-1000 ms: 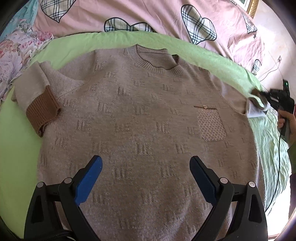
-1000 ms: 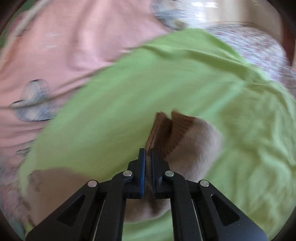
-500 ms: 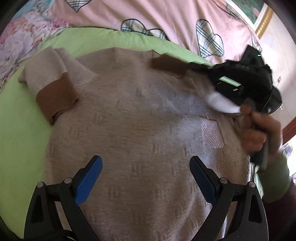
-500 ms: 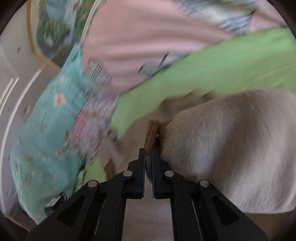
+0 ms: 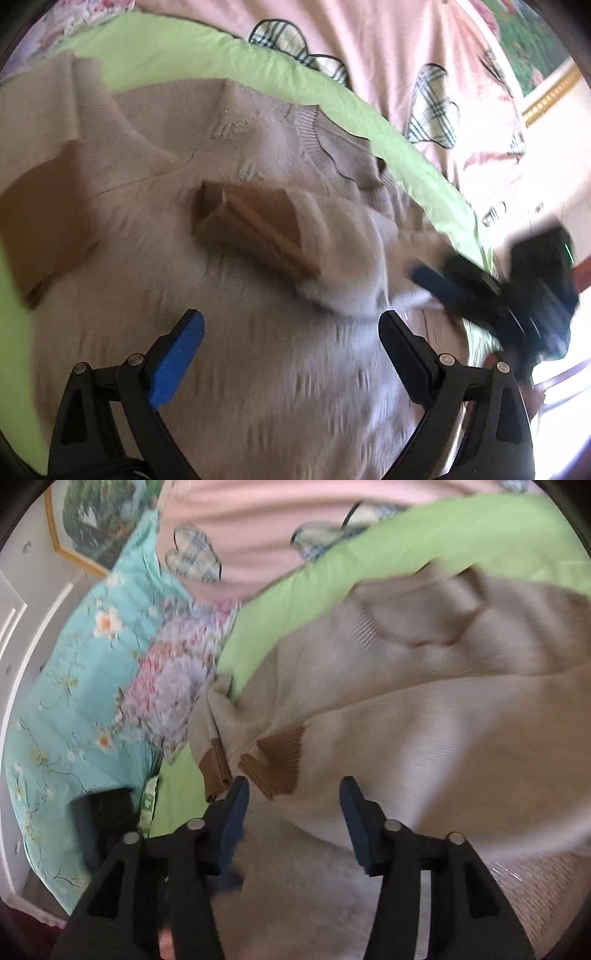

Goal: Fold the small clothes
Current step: 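Fold the sleeve across the body with the right gripper while the left gripper grasps the other cuff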

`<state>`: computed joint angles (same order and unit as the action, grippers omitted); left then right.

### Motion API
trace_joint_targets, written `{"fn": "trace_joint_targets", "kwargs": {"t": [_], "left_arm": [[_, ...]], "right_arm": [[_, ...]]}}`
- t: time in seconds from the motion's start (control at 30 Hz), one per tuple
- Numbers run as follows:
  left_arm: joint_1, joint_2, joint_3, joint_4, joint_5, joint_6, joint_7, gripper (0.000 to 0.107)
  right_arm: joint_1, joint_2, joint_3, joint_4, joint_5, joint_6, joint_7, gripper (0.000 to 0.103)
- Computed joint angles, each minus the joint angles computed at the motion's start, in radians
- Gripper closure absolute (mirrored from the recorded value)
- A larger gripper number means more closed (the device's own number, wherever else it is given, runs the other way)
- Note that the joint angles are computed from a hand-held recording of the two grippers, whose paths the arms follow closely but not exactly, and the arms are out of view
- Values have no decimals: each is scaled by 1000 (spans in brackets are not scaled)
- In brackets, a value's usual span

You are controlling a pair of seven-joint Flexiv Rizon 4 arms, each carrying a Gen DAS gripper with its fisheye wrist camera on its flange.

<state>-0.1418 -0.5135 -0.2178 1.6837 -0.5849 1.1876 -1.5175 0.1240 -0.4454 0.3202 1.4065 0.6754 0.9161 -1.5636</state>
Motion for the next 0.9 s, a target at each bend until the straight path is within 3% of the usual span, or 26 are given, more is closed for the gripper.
{"fn": "trace_joint_targets", "kwargs": {"t": [0.13,0.17,0.2,0.23,0.3,0.4,0.43,0.5,0.57,0.7,0.8,0.87,0.9], "left_arm": [[34,-80,-59,-72,-85,41,3,20],[48,-96,-91,-81,-109,72,37,46],[47,-110,-90,-102,-102,62,44,94],[33,-129,-64,-142,-66,15,35,101],[-4,-126,-9,-168,1,22,7,101],[-27,-64,26,-102,79,159,30,101],[-47,-59,69,-100,118,155,8,101],[-62,-71,131,-127,185,61,-59,101],[-21,-75,83,-112,157,44,-45,100],[-51,-75,109,-129,222,43,-77,99],[-59,-72,124,-134,259,21,-100,99],[-37,-53,106,-106,252,14,-86,99],[-31,-40,96,-87,248,17,-76,99]], "right_arm": [[-14,110,-28,146,11,106,45,50],[-17,146,-37,196,14,148,61,49],[-22,173,-42,234,21,178,71,49],[-12,189,-52,259,12,208,97,49],[0,216,-69,305,-14,254,144,49],[30,257,-113,384,-139,318,253,49],[50,274,-148,429,-243,342,329,49],[70,276,-197,471,-415,343,459,49],[72,258,-227,471,-544,307,554,49],[56,174,-256,390,-698,202,635,49],[30,105,-247,307,-716,88,643,45],[-20,47,-197,226,-626,12,567,46],[-35,38,-181,213,-594,14,537,67]]}}
